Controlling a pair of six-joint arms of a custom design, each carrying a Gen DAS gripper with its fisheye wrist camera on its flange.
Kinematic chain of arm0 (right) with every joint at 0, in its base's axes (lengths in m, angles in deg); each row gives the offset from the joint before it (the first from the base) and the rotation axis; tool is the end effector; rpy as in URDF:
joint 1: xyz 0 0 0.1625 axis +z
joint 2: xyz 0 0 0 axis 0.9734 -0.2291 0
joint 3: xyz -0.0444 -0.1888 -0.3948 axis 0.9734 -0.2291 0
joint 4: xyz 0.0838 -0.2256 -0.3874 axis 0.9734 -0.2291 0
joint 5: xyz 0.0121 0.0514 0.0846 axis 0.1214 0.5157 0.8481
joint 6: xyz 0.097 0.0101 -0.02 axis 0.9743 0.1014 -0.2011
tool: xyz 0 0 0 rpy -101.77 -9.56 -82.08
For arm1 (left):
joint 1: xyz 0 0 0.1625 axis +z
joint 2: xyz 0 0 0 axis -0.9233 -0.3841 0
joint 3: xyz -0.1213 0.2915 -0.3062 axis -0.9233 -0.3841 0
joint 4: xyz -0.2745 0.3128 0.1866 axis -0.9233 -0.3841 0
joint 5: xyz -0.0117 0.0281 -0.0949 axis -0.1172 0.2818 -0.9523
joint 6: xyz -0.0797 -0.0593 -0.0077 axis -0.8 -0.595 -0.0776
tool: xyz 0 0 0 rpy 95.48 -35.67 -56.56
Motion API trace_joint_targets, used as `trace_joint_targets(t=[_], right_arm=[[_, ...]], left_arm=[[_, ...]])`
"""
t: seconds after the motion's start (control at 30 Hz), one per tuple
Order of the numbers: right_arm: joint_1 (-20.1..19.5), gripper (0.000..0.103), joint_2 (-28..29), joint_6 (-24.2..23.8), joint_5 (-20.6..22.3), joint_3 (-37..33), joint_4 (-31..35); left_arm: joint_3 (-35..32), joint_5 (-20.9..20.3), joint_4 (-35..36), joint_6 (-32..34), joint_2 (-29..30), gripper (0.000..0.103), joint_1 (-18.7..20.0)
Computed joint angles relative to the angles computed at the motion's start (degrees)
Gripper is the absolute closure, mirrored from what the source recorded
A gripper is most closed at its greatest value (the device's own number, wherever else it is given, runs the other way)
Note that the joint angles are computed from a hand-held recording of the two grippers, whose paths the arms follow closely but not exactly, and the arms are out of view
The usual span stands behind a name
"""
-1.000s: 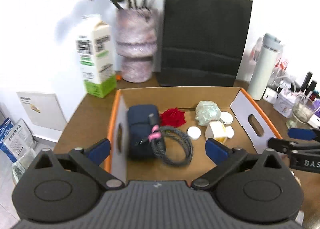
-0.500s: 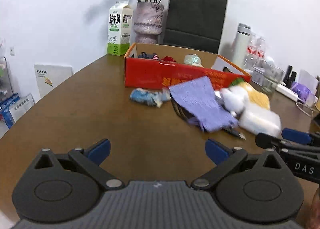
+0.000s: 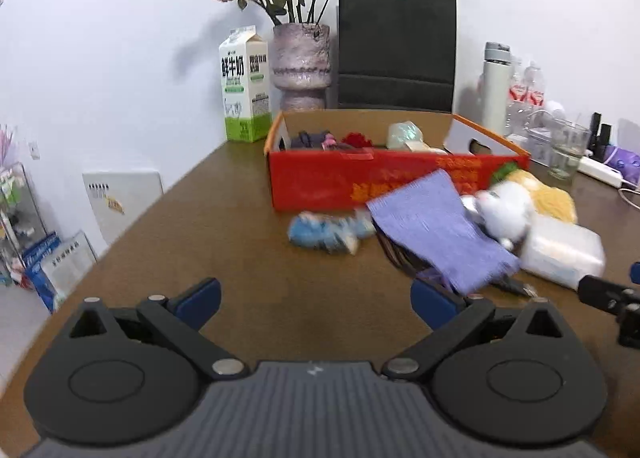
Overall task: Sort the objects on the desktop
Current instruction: 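Grasp the blue crumpled wrapper with the left tool while the right grasps the clear plastic box, then lower the wrapper and clear box into the box and open both tools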
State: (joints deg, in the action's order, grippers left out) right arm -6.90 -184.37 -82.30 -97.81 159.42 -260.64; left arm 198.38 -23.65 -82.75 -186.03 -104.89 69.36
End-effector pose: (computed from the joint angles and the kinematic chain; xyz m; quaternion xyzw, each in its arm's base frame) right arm 0.0590 -0.2987 0.2833 0.3720 -0.8295 0.3775 0.1760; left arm -0.3205 -0.2225 0.0350 0.0087 0.7334 -0.5146 0.4440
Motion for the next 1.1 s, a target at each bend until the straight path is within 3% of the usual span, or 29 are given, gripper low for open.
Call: trace_joint_targets(t=[0.07, 0.13, 0.27, 0.4, 0.47, 0.63, 0.77, 0.83, 0.97, 1.0, 1.1], right_arm=[[3.8, 0.012, 7.3, 5.9, -3.6, -1.7, -6.1], [10.4, 0.011, 17.7, 13.0, -11.9, -3.7, -15.7], [19.7, 0.011, 35.3, 20.7, -26.7, -7.0, -35.4], [22.1, 0.014, 43.2, 20.9, -32.6, -9.6, -44.7], [21.1, 0.015, 41.9, 20.3, -31.1, -9.6, -42.5], [14.4, 0.016, 29.0, 17.3, -20.5, -7.1, -27.2], [7.7, 0.017, 16.8, 5.3, -11.7, -4.2, -13.0], [5.8, 0.018, 13.2, 2.5, -9.7, -3.8, -8.0], [5.6, 0.018, 12.4, 5.6, -9.6, -4.6, -4.7], [5.8, 0.018, 12.4, 6.0, -9.6, -4.6, -4.7], [6.7, 0.017, 12.6, 6.1, -10.6, -4.5, -5.2]], left_arm=[[0.0, 4.3, 2.1, 0.8, -1.7, 0.0, 2.4], [-0.1, 8.2, 2.9, 0.6, -3.0, 0.0, 5.5], [2.4, 14.2, -9.6, 11.7, -6.7, 0.0, 12.0], [1.2, 15.3, -10.6, 14.6, -5.0, 0.0, 15.9], [2.3, 15.1, -14.3, 17.3, -5.1, 0.005, 16.6], [6.7, 11.3, -26.5, 23.0, -7.7, 0.021, 16.2], [8.0, 11.5, -29.3, 23.2, -9.2, 0.023, 16.2], [7.6, 11.4, -30.3, 25.4, -9.0, 0.045, 17.2], [6.9, 11.2, -27.9, 23.8, -8.3, 0.056, 16.7], [7.3, 10.8, -28.3, 23.3, -8.7, 0.067, 16.3], [7.9, 8.6, -25.2, 16.6, -9.7, 0.076, 13.4]])
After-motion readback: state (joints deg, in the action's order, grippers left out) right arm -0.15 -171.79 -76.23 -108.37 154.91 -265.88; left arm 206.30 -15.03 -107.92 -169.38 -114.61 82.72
